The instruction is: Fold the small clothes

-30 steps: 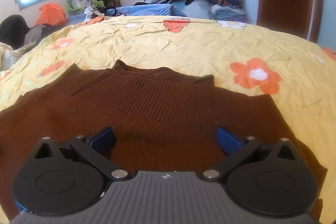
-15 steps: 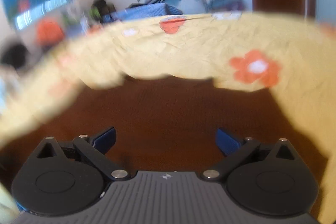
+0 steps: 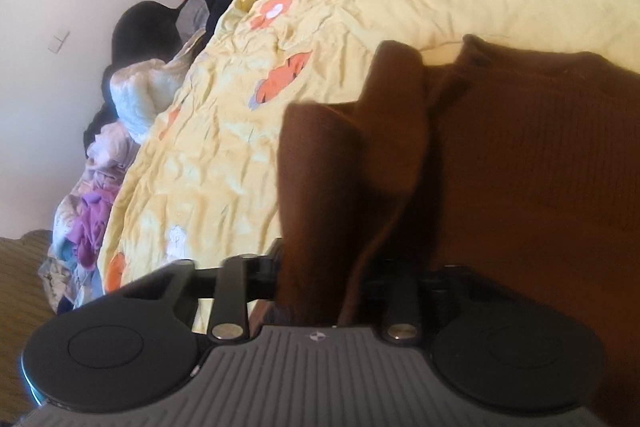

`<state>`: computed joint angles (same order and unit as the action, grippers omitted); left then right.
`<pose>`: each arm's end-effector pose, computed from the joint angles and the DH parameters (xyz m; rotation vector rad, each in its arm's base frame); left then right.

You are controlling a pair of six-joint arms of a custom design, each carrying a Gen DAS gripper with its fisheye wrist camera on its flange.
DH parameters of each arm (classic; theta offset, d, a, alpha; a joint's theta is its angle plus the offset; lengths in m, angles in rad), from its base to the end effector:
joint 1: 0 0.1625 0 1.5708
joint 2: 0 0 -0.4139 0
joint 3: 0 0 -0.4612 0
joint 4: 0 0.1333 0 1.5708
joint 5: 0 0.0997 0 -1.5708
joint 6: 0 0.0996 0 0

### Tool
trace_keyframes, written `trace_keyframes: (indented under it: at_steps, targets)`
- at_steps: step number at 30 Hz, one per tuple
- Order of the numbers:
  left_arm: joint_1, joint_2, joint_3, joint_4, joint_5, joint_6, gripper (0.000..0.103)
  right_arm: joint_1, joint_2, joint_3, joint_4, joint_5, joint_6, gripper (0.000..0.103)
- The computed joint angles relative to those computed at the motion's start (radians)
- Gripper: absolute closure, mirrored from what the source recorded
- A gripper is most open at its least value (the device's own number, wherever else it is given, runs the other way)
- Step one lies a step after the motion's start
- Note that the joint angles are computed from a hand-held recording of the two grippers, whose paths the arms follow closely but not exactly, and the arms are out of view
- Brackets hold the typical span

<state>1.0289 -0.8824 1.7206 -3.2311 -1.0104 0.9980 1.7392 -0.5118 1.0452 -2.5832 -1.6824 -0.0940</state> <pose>-0.2020 -0.6967 0.1549 1.3939 1.8520 -0.8269 0.2700 -0.8590 0.0888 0.3475 -2.9421 0.7290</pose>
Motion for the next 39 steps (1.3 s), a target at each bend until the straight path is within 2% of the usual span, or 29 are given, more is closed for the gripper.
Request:
trace_keyframes:
  at_steps: [3,7,9,12,14,15,17,20,22,23,24,25,26,27,29,31,32,34,35,36,38,39]
  targets:
    - [-0.011,0.005,-0.009,0.023,-0.044,0.030,0.088,-0.002,-0.056,0.089,-0.108,0.014,-0.072,0.085]
    - [-0.034,0.016,-0.015,0.083,-0.194,0.005,0.088,-0.017,-0.206,0.270,-0.282,-0.002,-0.147,0.085]
    - [-0.049,0.033,-0.017,0.122,-0.245,-0.012,0.088,-0.036,-0.294,0.378,-0.356,-0.051,-0.147,0.085]
    - [-0.060,0.044,-0.014,0.230,-0.314,-0.060,0.088,-0.066,-0.389,0.509,-0.442,-0.170,-0.130,0.085]
    - [-0.061,0.070,-0.022,0.279,-0.313,-0.093,0.088,-0.090,-0.420,0.564,-0.482,-0.209,-0.114,0.083]
    - [-0.058,0.085,-0.017,0.248,-0.308,-0.087,0.088,-0.105,-0.428,0.586,-0.510,-0.200,-0.095,0.074]
    - [-0.048,0.092,0.006,0.161,-0.336,-0.033,0.088,-0.138,-0.440,0.623,-0.582,-0.121,-0.056,0.071]
    - [-0.023,0.040,0.033,0.164,-0.403,-0.015,0.087,-0.159,-0.439,0.632,-0.636,-0.047,0.021,0.058]
    - [-0.009,-0.004,0.065,0.149,-0.436,-0.025,0.079,-0.161,-0.427,0.622,-0.669,-0.037,0.029,0.057]
    - [0.002,-0.022,0.075,0.138,-0.440,-0.022,0.060,-0.163,-0.426,0.615,-0.654,-0.036,0.037,0.070]
    - [0.010,-0.036,0.087,0.115,-0.435,-0.020,0.030,-0.163,-0.426,0.611,-0.638,-0.045,0.033,0.088]
    - [0.016,-0.050,0.107,0.066,-0.428,-0.019,0.018,-0.159,-0.427,0.622,-0.662,-0.060,0.011,0.088]
    - [0.028,-0.053,0.115,0.008,-0.437,-0.011,0.010,-0.155,-0.429,0.630,-0.685,-0.061,-0.016,0.088]
    - [0.045,-0.055,0.109,-0.025,-0.454,-0.002,0.010,-0.153,-0.443,0.653,-0.707,-0.052,-0.029,0.088]
    - [0.068,-0.066,0.096,-0.012,-0.440,-0.014,0.010,-0.160,-0.466,0.693,-0.749,-0.046,-0.037,0.088]
    - [0.095,-0.066,0.056,0.059,-0.420,-0.091,0.010,-0.165,-0.464,0.699,-0.723,-0.105,-0.016,0.087]
    - [0.103,-0.062,0.032,0.099,-0.402,-0.151,0.010,-0.171,-0.463,0.707,-0.739,-0.099,0.005,0.084]
    - [0.127,-0.064,-0.030,0.222,-0.412,-0.319,0.010,-0.171,-0.483,0.747,-0.805,-0.079,0.093,0.057]
    - [0.145,-0.073,-0.072,0.327,-0.442,-0.423,0.010,-0.165,-0.494,0.772,-0.860,-0.080,0.123,0.029]
    - [0.172,-0.077,-0.117,0.431,-0.497,-0.528,0.010,-0.161,-0.507,0.801,-0.909,-0.063,0.125,0.017]
    - [0.227,-0.050,-0.238,0.641,-0.640,-0.726,0.010,-0.150,-0.543,0.845,-0.883,-0.046,0.103,0.018]
    - [0.246,-0.025,-0.303,0.745,-0.699,-0.807,0.010,-0.134,-0.550,0.851,-0.843,-0.084,0.091,0.018]
